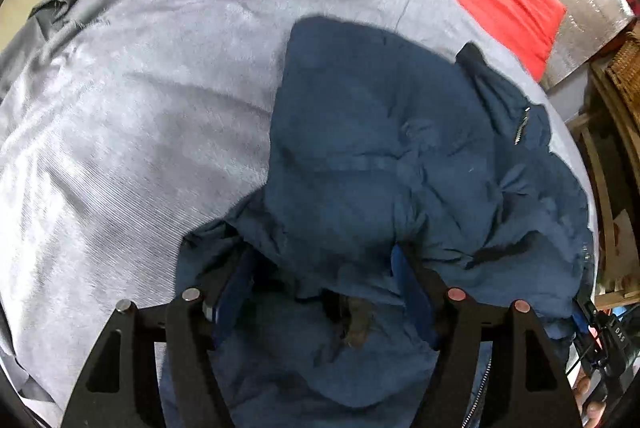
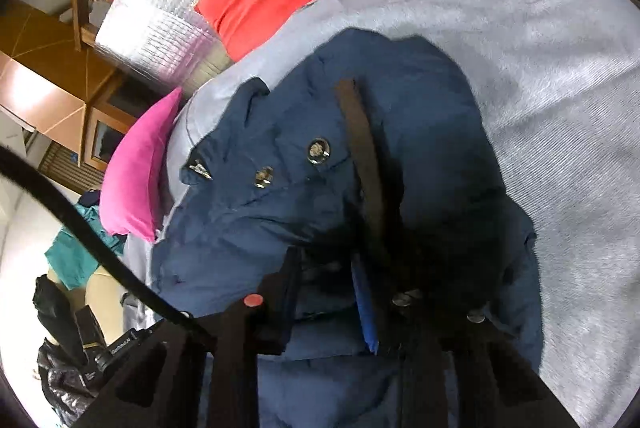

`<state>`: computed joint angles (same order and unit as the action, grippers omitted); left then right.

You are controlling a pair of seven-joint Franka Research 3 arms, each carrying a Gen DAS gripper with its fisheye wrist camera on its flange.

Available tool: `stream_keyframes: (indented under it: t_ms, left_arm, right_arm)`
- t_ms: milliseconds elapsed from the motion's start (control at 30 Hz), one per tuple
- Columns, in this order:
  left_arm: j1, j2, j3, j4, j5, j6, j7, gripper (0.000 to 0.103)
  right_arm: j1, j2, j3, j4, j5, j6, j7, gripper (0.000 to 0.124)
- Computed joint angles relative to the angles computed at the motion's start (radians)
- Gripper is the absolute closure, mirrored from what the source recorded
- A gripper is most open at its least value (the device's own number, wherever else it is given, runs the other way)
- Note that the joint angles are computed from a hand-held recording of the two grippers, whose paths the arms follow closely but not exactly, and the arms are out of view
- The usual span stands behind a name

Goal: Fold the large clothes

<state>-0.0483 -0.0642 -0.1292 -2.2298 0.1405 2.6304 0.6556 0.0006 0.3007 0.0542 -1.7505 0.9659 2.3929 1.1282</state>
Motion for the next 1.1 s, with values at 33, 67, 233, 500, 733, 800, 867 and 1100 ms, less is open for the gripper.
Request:
stream_keyframes:
  t_ms: [33, 67, 233, 500, 733, 800, 867, 1100]
  left_arm:
    - [0.002, -0.019, 0.001, -0.014, 0.008, 0.010, -0.007, 0.031]
    - [0.005, -0.033, 0.003, -0.026, 0.012, 0.021, -0.012, 0.031]
    - [0.019, -0.036, 0.003, -0.023, 0.063, -0.024, -0.046, 0.031]
    - [0.044, -0.085, 0.021, -0.071, 0.035, 0.051, -0.024, 0.030]
    - [0.075, -0.064, 0.036, -0.087, 0.056, 0.047, -0.102, 0.029]
    - [0.063, -0.036, 0.041, -0.078, 0.000, 0.069, -0.070, 0.029]
    - [0.061, -0.030, 0.041, -0.079, -0.022, 0.090, -0.055, 0.029]
    - [0.051, 0.001, 0.027, -0.039, -0.019, 0.067, 0.004, 0.030]
  right_arm:
    - [-0.011, -0.013, 0.003, -0.010, 0.032, -0.001, -0.018, 0.093]
    - [-0.020, -0.025, 0.006, -0.020, 0.068, -0.001, -0.040, 0.093]
    - [0.001, 0.010, -0.012, 0.009, -0.011, -0.044, 0.017, 0.083]
    - [-0.029, -0.045, -0.016, -0.030, 0.100, 0.055, -0.038, 0.059]
    - [-0.054, 0.027, -0.047, 0.013, 0.031, 0.077, 0.138, 0.056]
    - [-0.063, 0.052, -0.038, 0.034, 0.007, 0.061, 0.151, 0.056]
    - [-0.076, 0.078, -0.021, 0.060, 0.006, 0.023, 0.151, 0.056]
    - [-0.043, 0.029, 0.024, 0.017, 0.026, 0.074, 0.015, 0.055]
